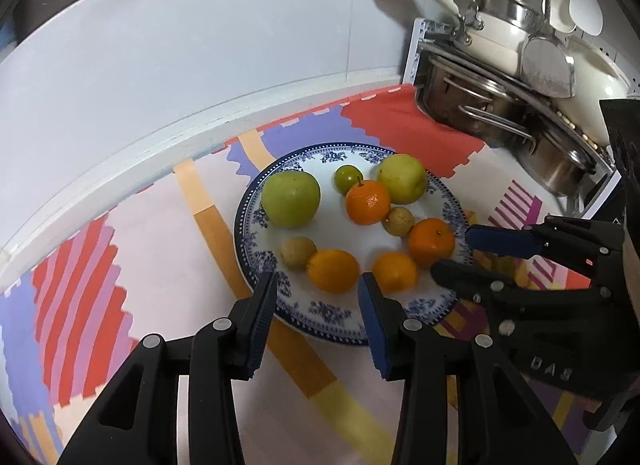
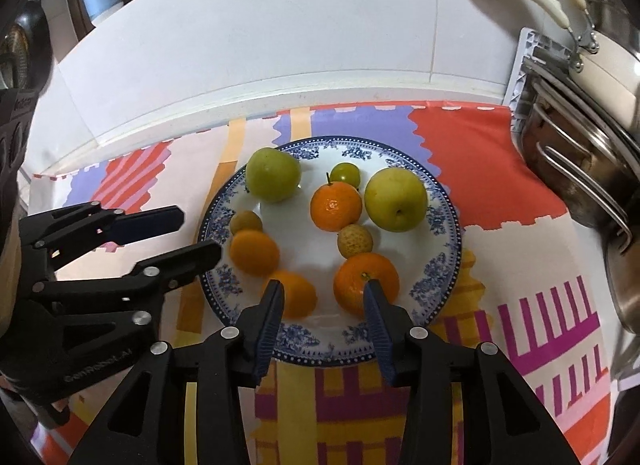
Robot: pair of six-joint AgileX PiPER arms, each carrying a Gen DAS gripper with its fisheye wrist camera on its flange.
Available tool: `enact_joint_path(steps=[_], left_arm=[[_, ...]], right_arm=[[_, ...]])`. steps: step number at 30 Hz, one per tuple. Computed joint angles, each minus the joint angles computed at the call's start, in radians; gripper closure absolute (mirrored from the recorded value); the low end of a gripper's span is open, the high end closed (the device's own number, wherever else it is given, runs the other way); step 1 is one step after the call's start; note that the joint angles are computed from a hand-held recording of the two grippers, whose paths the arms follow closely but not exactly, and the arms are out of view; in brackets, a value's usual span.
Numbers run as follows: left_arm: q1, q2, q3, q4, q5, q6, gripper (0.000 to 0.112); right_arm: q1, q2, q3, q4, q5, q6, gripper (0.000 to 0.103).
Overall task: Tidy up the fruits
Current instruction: 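Carry both oranges onto the plate and open both grippers, then withdraw both grippers from the plate toward the last green tomato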
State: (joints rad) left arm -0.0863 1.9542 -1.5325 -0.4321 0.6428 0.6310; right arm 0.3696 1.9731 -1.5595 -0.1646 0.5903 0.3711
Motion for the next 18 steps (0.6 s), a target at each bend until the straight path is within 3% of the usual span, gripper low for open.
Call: enact_joint_path(steps=[4, 9, 18], left_arm=[[-0.014, -0.1, 0.128, 0.016, -0.065, -0.019, 0.07], [-0.036, -0.194, 0.243, 0.016, -0.087, -0.08, 0.059], [-0.142, -0.231, 0.314, 0.132, -0.105, -0.225, 0.057]], right_arm=[[0.003, -0.08, 0.103, -0.065, -0.04, 0.069, 0.061], [0.006, -0.191, 0.239, -0.173, -0.074, 0.167, 0.061], [-0.044, -0.299, 0.393, -0.176, -0.115, 0.137, 0.061]])
